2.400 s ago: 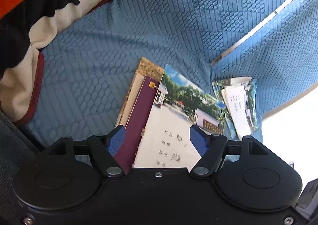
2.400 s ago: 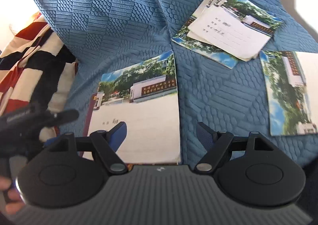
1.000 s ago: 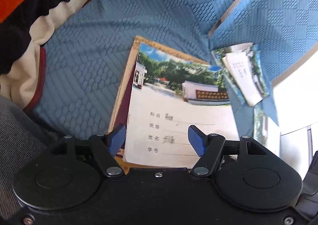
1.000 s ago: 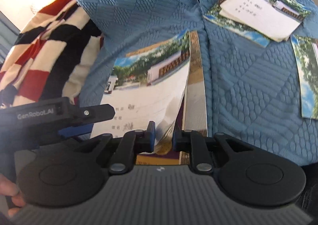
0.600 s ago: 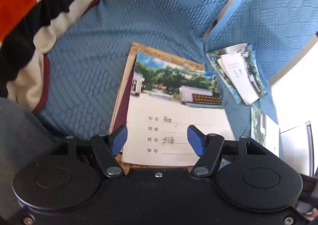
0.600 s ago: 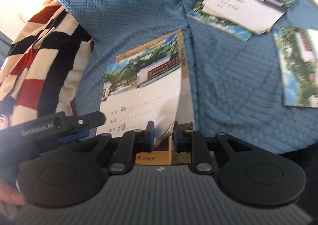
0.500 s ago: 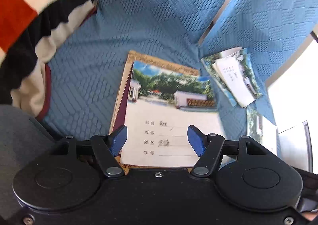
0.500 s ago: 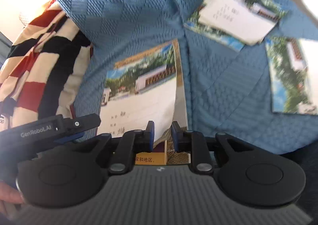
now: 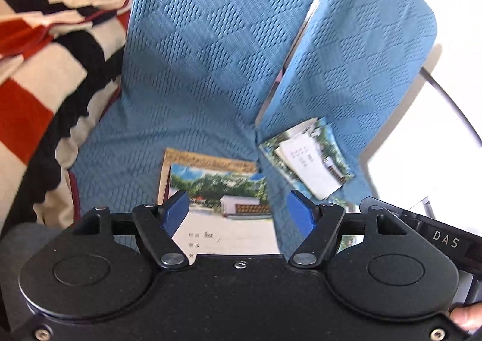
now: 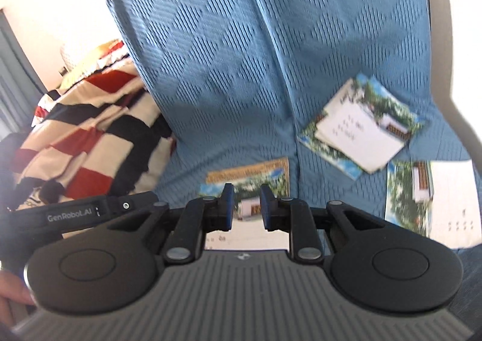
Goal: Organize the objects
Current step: 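Lift both tools up and back from the book stack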
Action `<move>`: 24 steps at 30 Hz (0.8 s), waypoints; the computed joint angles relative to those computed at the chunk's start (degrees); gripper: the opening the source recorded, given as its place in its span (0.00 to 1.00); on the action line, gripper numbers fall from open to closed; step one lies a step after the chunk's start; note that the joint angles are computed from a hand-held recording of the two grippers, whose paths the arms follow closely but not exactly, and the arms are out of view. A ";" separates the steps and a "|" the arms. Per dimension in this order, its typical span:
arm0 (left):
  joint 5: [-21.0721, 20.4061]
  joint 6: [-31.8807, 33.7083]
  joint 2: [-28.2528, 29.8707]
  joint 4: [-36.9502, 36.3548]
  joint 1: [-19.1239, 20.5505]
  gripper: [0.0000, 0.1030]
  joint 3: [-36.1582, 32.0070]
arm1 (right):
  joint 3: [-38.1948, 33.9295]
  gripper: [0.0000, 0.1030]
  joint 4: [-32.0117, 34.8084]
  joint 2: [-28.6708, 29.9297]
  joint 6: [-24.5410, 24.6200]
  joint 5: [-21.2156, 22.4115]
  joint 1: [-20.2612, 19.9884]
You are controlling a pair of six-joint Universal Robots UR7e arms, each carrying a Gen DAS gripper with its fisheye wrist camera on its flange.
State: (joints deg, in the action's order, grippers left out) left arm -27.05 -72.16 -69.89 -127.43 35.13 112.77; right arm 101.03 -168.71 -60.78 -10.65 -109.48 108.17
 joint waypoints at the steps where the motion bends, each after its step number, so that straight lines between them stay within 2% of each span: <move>1: 0.46 -0.47 -0.03 0.96 -0.43 0.71 -0.31 | -0.01 0.22 -0.28 -0.24 -0.44 -0.03 0.24; 5: 1.56 -0.72 -0.02 2.48 -2.05 0.75 -0.97 | 0.52 0.22 -1.62 -1.22 -2.06 -0.60 1.13; 8: 1.69 -0.69 -0.11 2.52 -2.92 0.78 -1.22 | 1.17 0.22 -1.81 -2.22 -1.47 -0.81 1.47; 13: 1.99 -4.91 -0.85 8.05 -4.82 0.84 -1.77 | 2.51 0.22 -1.79 -3.97 -0.64 -2.15 2.25; 16: 1.84 -7.54 -1.04 10.67 -5.45 0.92 -2.08 | 3.56 0.22 -2.10 -4.87 -0.90 -3.02 2.55; 21: 2.17 -8.15 -0.18 12.45 -6.09 0.97 -2.55 | 5.50 0.22 -3.22 -5.79 -0.78 -5.33 2.63; 23: 2.00 -7.61 0.34 12.07 -6.02 0.98 -2.76 | 6.04 0.26 -3.16 -6.08 -0.27 -6.26 2.53; 24: 1.75 -6.56 0.55 10.65 -5.95 0.98 -2.60 | 6.28 0.33 -3.35 -6.14 -0.23 -6.74 2.53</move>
State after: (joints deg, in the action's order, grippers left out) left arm -25.30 -78.71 -69.34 -116.78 29.19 110.17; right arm 107.30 -172.06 -66.91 -10.88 -116.23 110.70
